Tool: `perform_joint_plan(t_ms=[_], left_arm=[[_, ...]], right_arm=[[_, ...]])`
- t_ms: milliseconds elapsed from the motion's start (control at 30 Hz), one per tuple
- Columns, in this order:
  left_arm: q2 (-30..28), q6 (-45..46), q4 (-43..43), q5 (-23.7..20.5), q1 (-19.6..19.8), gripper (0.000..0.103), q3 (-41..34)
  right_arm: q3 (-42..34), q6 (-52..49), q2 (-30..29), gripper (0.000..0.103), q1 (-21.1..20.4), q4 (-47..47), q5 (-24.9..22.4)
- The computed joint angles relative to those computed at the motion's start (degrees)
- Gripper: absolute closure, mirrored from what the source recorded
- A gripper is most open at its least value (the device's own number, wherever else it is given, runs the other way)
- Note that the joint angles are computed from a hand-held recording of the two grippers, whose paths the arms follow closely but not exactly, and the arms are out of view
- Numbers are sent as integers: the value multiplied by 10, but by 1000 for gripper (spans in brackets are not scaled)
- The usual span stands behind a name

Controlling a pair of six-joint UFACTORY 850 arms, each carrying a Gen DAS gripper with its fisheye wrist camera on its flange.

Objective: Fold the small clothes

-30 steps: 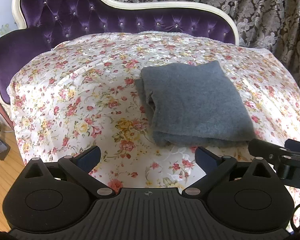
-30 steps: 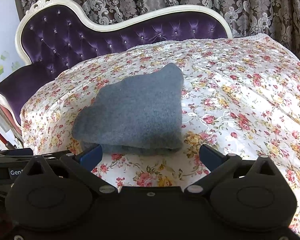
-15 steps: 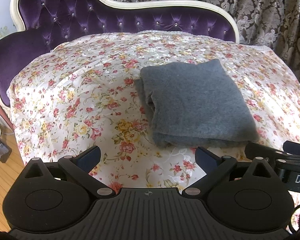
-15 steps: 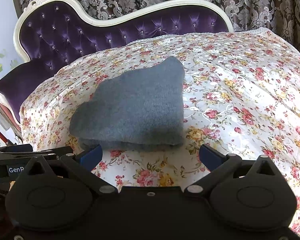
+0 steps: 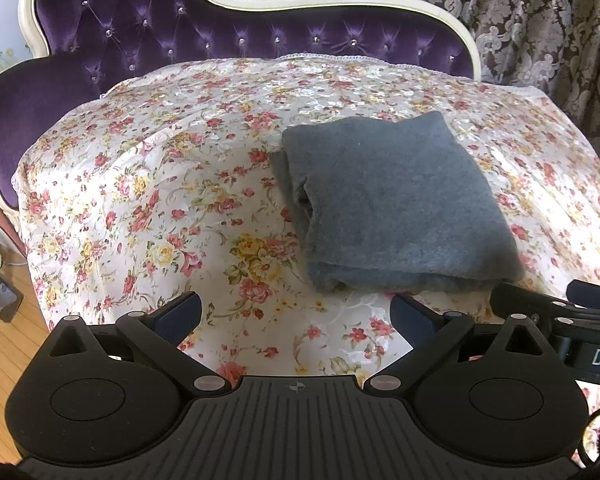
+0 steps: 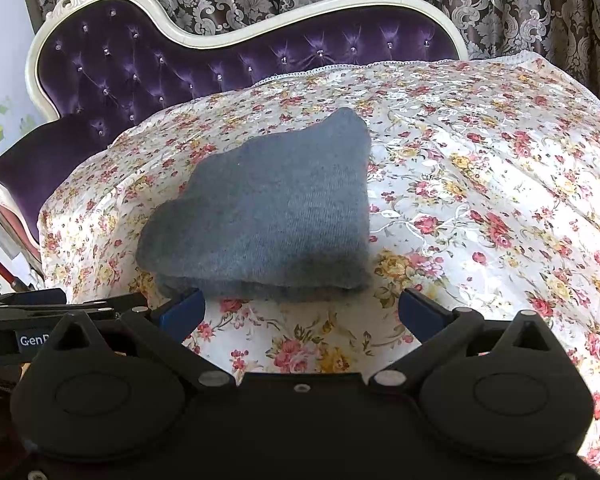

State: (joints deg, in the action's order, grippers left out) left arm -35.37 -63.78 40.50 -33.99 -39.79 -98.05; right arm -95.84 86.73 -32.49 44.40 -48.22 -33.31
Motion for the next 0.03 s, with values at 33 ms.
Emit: perform_joint_plan(t_ms=[33], left_arm=[[0,0,0,0,0,1,0]], right_arm=[[-1,-1,-1,1,0,1,0]])
